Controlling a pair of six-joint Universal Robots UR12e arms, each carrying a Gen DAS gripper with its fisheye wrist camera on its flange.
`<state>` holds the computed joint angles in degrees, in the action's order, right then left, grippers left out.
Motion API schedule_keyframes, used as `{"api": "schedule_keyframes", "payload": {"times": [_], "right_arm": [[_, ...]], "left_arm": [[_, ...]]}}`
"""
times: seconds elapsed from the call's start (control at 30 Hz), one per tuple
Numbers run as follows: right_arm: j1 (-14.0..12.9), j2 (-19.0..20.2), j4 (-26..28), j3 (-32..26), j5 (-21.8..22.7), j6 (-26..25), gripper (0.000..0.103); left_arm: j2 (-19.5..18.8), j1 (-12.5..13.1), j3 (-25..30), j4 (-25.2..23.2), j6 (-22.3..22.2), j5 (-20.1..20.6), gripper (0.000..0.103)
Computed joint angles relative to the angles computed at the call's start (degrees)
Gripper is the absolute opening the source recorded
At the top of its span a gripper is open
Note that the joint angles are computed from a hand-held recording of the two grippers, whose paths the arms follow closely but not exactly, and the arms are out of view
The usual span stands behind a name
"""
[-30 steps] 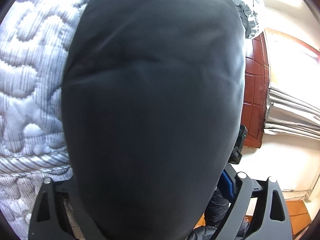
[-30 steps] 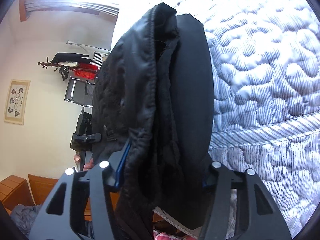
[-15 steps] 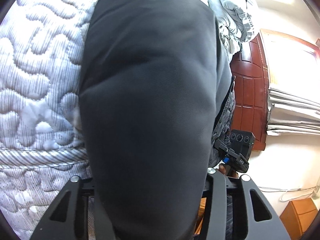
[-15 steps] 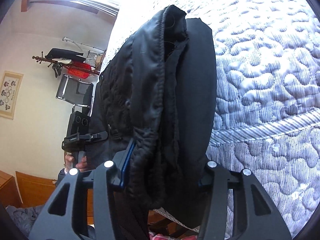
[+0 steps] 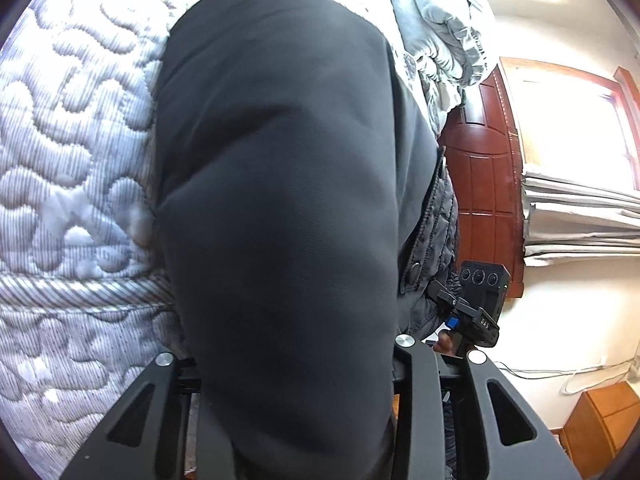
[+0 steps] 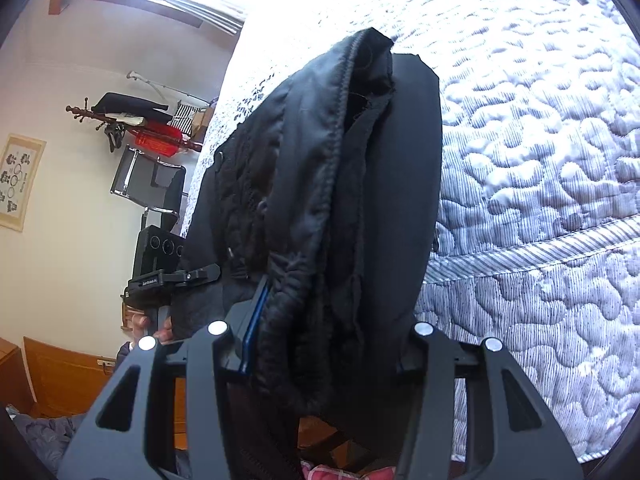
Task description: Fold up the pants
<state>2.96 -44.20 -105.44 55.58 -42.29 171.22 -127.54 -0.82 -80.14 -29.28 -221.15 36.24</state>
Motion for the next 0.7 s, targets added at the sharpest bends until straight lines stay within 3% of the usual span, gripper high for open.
{"api": "schedule_keyframes", "payload": {"times": [0.4, 0.7], "right_arm": [[0.1, -1.0, -2.2, -0.2, -0.4, -2.3, 0.047], [0.5, 1.6, -2.3, -6.2, 0.0, -4.6, 0.047]], "left_arm": [[2.1, 0.0, -1.9, 4.8, -0.1, 0.6, 0.034], [2.2, 0.7, 0.4, 5.8, 1.3, 2.3, 0.034]]}}
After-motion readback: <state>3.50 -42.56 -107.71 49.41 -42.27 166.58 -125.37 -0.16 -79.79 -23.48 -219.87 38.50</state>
